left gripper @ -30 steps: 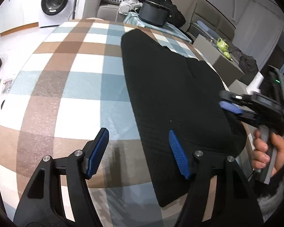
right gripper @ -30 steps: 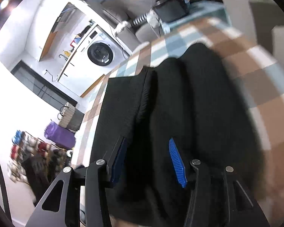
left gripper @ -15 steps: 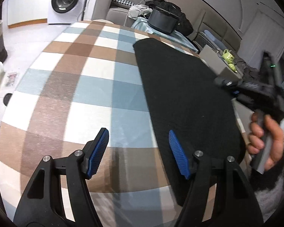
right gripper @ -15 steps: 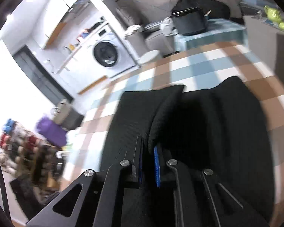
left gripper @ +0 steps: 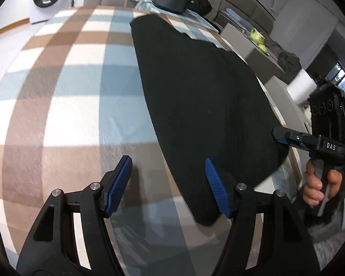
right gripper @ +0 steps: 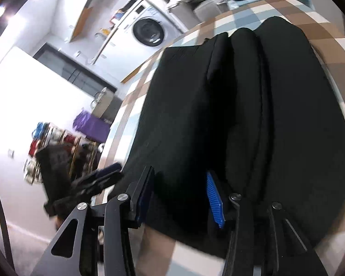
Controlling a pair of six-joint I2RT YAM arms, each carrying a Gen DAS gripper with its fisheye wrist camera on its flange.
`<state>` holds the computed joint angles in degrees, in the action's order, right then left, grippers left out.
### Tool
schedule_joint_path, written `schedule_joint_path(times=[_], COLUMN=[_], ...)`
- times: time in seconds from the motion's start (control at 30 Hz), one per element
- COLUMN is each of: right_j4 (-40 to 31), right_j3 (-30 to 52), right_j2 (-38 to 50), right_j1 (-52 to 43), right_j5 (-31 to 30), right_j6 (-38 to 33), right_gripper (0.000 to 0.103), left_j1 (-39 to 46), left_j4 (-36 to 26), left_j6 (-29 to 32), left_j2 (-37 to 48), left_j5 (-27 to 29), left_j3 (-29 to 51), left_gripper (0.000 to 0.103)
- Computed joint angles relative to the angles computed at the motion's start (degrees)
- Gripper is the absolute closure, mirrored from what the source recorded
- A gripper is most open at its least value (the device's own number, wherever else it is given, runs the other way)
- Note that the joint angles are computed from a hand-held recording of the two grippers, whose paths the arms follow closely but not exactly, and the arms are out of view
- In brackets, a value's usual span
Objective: Fold small clothes
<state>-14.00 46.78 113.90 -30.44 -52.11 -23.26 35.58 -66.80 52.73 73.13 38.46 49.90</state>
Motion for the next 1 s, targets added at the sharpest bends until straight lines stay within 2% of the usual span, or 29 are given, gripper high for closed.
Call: schedule_joint_path(times=[0.1, 0.17, 0.2, 0.23, 0.27, 0.3, 0.33, 0.43, 0.47, 0.6, 0.63, 0.7, 0.77, 0.83, 0.93, 1.0], right_j4=[-2.8, -1.8, 0.9, 4.6, 7.5, 9.1, 10.3, 5.3, 1.7, 2.7, 1.5, 1.6, 0.8, 1.5, 4.1, 2.9], right_j3=[0.3, -1.2, -2.0, -2.8, -4.0, -4.6, -5.5, -6.4, -5.4, -4.4, -3.2, -3.5, -3.6, -4.1, -4.2, -4.0], right_j2=[-0.5, -1.8, -2.2, -2.2, -2.6, -2.8, -3.8, -8.6, -9.1, -6.1, -4.4, -4.7, -5.6, -5.8, -4.9, -5.5], right_j1=[1.3, 2.7, 4.0, 5.4, 6.2, 6.6, 6.3, 2.6, 2.0, 4.6, 5.4, 6.1, 5.3, 5.1, 7.3, 5.4], right_j5=[1.7, 2.5, 3.4, 5.0, 6.8, 7.5, 7.1, 0.1, 0.6, 12.4, 13.7, 14.6, 11.5, 9.0, 16.8, 14.6], right_j6=[-4.1, -5.7, -4.9, -3.0, -1.5, -1.2, -1.1, -6.2, -7.6, -5.3, -4.8, -4.7, -5.9, -6.4, -4.8, -5.5], right_gripper=[0.057, 0.053, 0.052, 0.057, 0.066, 0.092, 0.097, 0.098, 0.098, 0.098, 0.098, 0.092, 0.083, 0.069, 0.07, 0.07], left_j1=[1.7, 2.3, 2.6, 2.9, 3.1, 3.2, 3.3, 3.1, 3.1, 1.8, 1.3, 1.5, 2.1, 1.6, -0.2, -0.4], left_j4=[-1.9, -2.2, -2.3, -2.4, -2.4, -2.2, -2.2, -0.9, -0.8, 0.9, 1.4, 0.8, -1.2, -2.7, -1.8, -1.9], left_j6=[3.0, 4.2, 4.7, 5.2, 5.5, 5.4, 5.4, 4.4, 4.3, 3.6, 3.1, 3.4, 4.1, 5.0, 3.7, 3.6], left_j2=[-0.3, -1.3, -1.7, -2.1, -2.3, -2.4, -2.4, -2.7, -2.4, -3.3, -4.0, -4.6, -4.4, -4.5, -6.2, -6.4], left_j5=[0.0, -0.7, -1.0, -1.1, -1.3, -1.5, -1.6, -2.6, -2.6, -3.5, -4.1, -4.0, -2.7, -1.8, -2.7, -3.1], left_j3=[0.0, -0.4, -0.6, -1.0, -1.1, -1.4, -1.5, -1.8, -1.7, -2.3, -2.5, -2.3, -1.3, -0.6, -1.4, -1.4], left_gripper=[0.04, 0.04, 0.04, 0.04, 0.04, 0.04, 0.039, 0.039, 0.039, 0.038, 0.038, 0.038, 0.038, 0.038, 0.038, 0.038])
